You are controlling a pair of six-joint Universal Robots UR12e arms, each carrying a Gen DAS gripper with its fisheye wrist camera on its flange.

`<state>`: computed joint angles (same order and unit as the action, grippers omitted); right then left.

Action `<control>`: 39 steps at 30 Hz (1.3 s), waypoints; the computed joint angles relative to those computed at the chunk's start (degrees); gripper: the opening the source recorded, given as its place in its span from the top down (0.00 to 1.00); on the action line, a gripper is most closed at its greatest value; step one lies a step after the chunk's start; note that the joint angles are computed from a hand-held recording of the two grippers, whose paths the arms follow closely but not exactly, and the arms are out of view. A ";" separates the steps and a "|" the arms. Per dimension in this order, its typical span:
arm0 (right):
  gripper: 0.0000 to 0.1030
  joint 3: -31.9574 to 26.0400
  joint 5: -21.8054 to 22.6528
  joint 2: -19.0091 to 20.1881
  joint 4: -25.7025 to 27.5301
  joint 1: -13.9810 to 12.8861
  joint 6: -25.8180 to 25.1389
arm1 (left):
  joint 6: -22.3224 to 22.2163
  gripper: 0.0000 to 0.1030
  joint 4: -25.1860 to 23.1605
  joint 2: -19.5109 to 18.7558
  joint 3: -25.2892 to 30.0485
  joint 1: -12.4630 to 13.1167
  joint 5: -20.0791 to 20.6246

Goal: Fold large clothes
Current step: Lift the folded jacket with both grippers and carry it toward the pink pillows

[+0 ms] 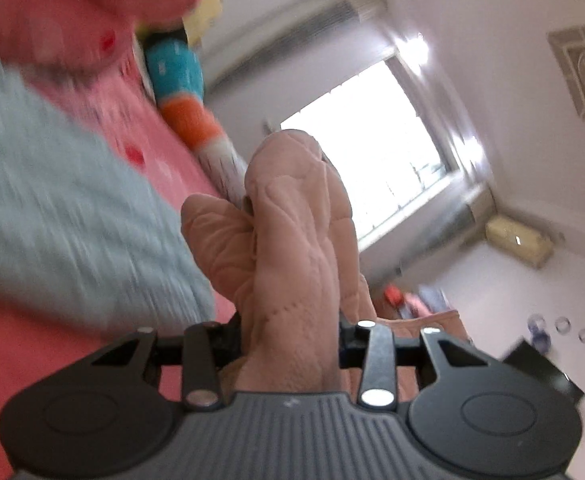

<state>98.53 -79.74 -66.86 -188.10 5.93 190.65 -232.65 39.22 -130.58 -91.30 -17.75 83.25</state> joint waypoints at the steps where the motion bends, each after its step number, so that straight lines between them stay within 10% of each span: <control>1: 0.55 -2.27 0.44 1.25 0.27 0.75 -0.71 | 0.24 0.63 0.48 0.36 -0.36 0.41 1.46; 15: 0.56 -40.08 7.34 24.75 13.27 7.32 1.53 | -0.46 0.63 -0.81 0.73 -0.69 3.90 18.33; 25: 0.49 -62.66 3.67 38.59 28.95 10.04 -3.67 | -7.10 0.59 -11.90 1.08 -1.25 3.96 23.76; 34: 0.02 -57.56 -5.20 36.55 26.16 10.48 0.76 | -6.84 0.51 -14.39 2.80 -2.10 2.14 33.99; 37: 0.02 -54.59 -8.79 35.39 19.22 10.80 -0.17 | -1.80 0.50 -12.76 3.04 -1.45 0.36 42.49; 39: 0.02 -52.78 -6.73 34.39 14.75 10.97 -1.07 | -0.84 0.49 -7.95 2.62 -0.71 0.65 40.08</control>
